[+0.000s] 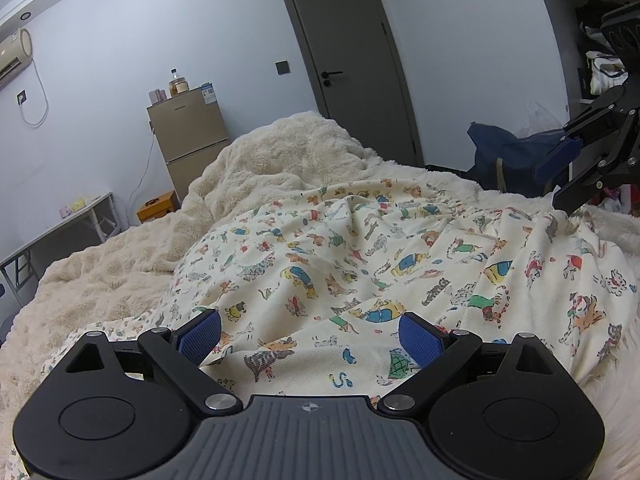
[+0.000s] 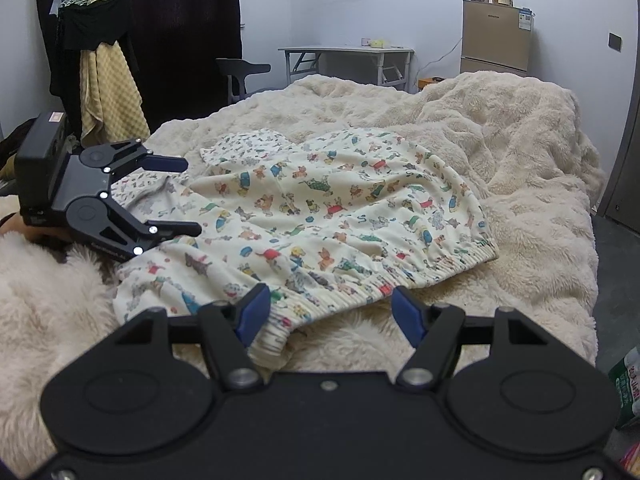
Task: Fold clothes
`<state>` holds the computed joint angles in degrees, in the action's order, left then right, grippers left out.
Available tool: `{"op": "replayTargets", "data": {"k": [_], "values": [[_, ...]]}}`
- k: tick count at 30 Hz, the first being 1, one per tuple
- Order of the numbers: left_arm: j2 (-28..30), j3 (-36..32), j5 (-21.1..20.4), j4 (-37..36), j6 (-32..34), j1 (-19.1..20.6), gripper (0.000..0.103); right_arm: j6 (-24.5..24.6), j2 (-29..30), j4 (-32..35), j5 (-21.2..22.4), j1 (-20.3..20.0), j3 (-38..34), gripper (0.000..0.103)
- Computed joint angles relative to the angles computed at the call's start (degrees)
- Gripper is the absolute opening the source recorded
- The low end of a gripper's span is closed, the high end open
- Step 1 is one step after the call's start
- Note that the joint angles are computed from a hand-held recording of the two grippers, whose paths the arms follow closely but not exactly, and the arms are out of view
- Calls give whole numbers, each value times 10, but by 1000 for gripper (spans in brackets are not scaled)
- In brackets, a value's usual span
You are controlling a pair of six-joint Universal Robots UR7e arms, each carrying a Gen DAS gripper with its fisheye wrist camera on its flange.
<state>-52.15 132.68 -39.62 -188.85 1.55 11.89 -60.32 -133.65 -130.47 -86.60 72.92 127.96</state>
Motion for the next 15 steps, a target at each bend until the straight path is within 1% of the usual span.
{"op": "replayTargets", "data": {"k": [15], "values": [[0,5,1,-1,0,-2,94,-1,2,-6,-4,3,2,67]]}}
